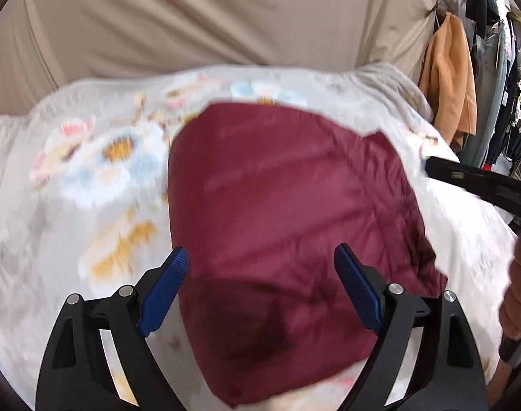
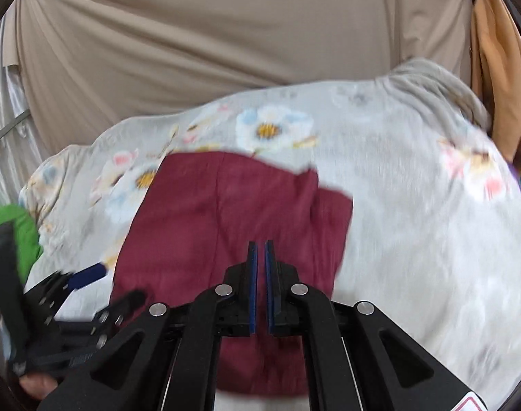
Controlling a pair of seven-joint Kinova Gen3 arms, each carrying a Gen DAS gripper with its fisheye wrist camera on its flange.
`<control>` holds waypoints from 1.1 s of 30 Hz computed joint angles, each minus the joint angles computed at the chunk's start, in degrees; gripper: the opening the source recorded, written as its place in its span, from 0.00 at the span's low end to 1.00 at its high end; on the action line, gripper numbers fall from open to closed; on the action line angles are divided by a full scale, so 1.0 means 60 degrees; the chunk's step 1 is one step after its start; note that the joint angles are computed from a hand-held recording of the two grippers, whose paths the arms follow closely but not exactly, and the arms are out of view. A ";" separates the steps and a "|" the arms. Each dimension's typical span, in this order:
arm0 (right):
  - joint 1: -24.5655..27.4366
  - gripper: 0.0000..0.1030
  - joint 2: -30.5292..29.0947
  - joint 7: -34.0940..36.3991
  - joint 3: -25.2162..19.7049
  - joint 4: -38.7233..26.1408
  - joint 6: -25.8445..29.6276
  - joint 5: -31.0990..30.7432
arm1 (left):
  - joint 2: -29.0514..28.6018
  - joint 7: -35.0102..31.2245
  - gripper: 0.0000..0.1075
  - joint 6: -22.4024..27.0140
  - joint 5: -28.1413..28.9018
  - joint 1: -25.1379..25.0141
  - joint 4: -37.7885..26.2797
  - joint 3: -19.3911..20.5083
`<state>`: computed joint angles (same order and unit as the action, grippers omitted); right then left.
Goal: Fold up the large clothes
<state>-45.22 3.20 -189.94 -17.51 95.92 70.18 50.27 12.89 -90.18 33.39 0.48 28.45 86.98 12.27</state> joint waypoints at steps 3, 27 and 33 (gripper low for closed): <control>0.1174 0.03 0.0616 0.1165 0.0143 -0.0425 -0.0700 -0.0876 | 0.0477 0.0435 0.79 0.0365 -0.0552 0.0342 -0.0580 -0.0212; 0.0155 0.10 0.0767 -0.1034 -0.1279 0.0813 -0.0273 -0.1151 | 0.0721 0.0318 0.83 0.0714 -0.0226 0.0077 -0.0521 -0.0119; 0.0192 0.11 0.0685 -0.1618 -0.1419 0.0968 -0.0287 -0.0979 | 0.0318 0.0067 0.82 0.0660 0.0046 -0.0147 -0.0170 -0.0038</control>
<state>-44.07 7.31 -199.65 -26.03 101.73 68.46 44.40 14.80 -89.77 37.35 0.76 27.57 85.96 12.04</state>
